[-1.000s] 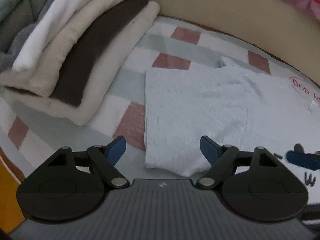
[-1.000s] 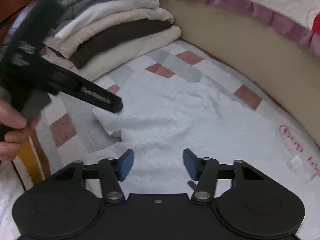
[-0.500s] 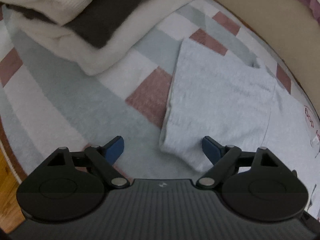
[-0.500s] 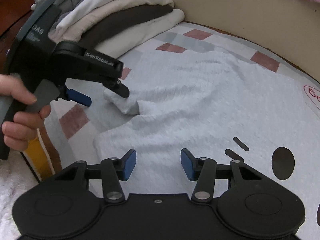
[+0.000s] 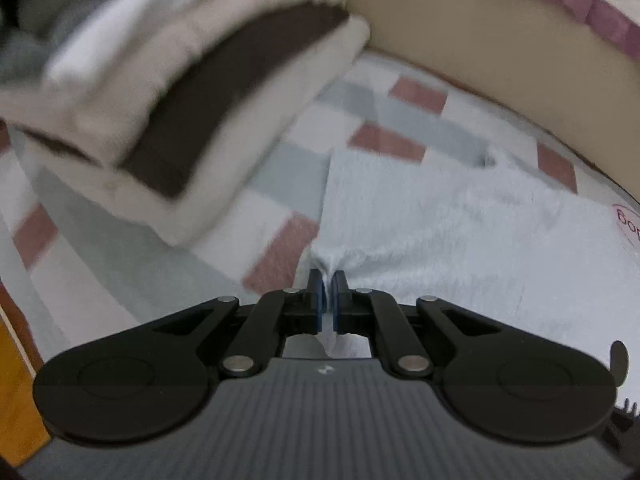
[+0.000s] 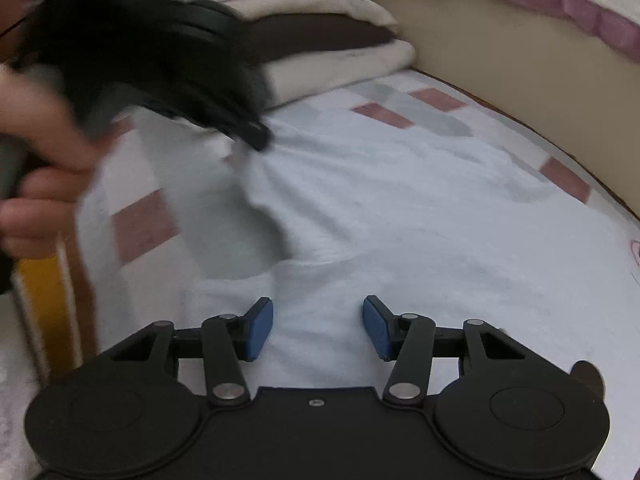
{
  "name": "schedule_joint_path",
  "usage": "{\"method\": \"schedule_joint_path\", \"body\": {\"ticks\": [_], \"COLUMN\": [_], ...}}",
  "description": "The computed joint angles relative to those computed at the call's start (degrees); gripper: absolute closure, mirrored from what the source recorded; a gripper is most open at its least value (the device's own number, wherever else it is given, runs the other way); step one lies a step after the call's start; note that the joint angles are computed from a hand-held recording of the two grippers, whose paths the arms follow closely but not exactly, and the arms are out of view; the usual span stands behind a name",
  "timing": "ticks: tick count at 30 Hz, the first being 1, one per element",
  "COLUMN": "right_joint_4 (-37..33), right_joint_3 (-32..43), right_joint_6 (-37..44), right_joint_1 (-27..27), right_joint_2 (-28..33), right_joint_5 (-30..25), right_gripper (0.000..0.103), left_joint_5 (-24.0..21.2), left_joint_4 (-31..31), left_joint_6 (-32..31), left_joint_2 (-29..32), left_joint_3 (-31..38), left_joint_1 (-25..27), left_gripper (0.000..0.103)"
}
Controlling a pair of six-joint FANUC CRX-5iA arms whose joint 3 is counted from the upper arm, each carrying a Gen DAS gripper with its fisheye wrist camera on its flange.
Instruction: Fold clothes
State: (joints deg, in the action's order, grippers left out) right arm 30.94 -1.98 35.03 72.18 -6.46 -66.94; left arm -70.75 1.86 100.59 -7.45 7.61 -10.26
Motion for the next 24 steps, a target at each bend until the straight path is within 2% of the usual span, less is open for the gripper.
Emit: {"method": "schedule_joint_path", "body": {"ticks": [2,4,5,7,9,10,12,15,16,18,19,20,22,24], "right_joint_4": [-1.45,-2.51,-1.86,0.84,4.85,6.31,7.47,7.99,8.29,8.88,9.02,9.01,9.02,7.87], "right_joint_3": [-0.84,-2.51,-4.18,-8.04,-12.75,-14.53,-16.39,-16.85,-16.90,-16.96,-16.94,-16.59,-15.03,-12.03], "right_joint_6": [-1.05,-4.67,-9.38,-19.75,-30.23,-34.23,-38.37,-40.16,-40.61,-41.00,-40.38,-38.87,-33.44,-23.56], "right_joint_1": [-0.44,-0.90,-0.81,-0.17,1.48,2.32,4.01,6.60,7.49,8.18,7.87,7.26,5.47,1.95], "right_joint_2": [-1.65,-4.34,-6.42,-10.85,-16.07,-18.24,-21.21,-23.11,-23.48,-23.68,-23.58,-23.15,-21.35,-18.13], "right_joint_5": [1.31,2.89,3.66,4.65,3.50,2.03,-3.08,-11.06,-13.36,-14.23,-13.47,-12.43,-9.71,-5.91], "right_gripper": [0.046,0.049,0.049,0.048,0.048,0.048,0.048,0.047,0.047,0.047,0.047,0.047,0.047,0.046], "left_joint_5": [2.27,8.47,11.67,15.54,10.81,5.35,-7.01,-14.57,-14.34,-11.84,-10.83,-8.83,-6.14,-5.63], "left_joint_4": [3.53,10.90,15.33,28.86,38.21,38.80,33.05,23.89,24.55,30.96,34.24,36.86,37.58,32.42], "left_joint_6": [-1.55,-6.95,-10.35,-23.03,-31.36,-32.07,-28.66,-23.68,-23.80,-26.97,-28.57,-29.80,-29.94,-29.11], "left_joint_2": [-0.91,-3.72,-5.11,-7.11,-4.97,-2.06,5.64,10.19,9.61,6.83,5.59,3.55,1.01,0.50], "left_joint_3": [-1.96,-6.57,-9.11,-14.01,-13.80,-11.21,-1.99,4.64,4.06,-0.29,-2.33,-4.92,-7.14,-5.70], "left_joint_1": [1.53,3.21,3.96,4.42,2.20,0.67,-3.79,-6.83,-6.06,-2.28,-0.46,1.35,3.56,3.42], "left_gripper": [0.099,0.099,0.099,0.099,0.098,0.096,0.095,0.094,0.092,0.072,0.052,0.044,0.043,0.043]}}
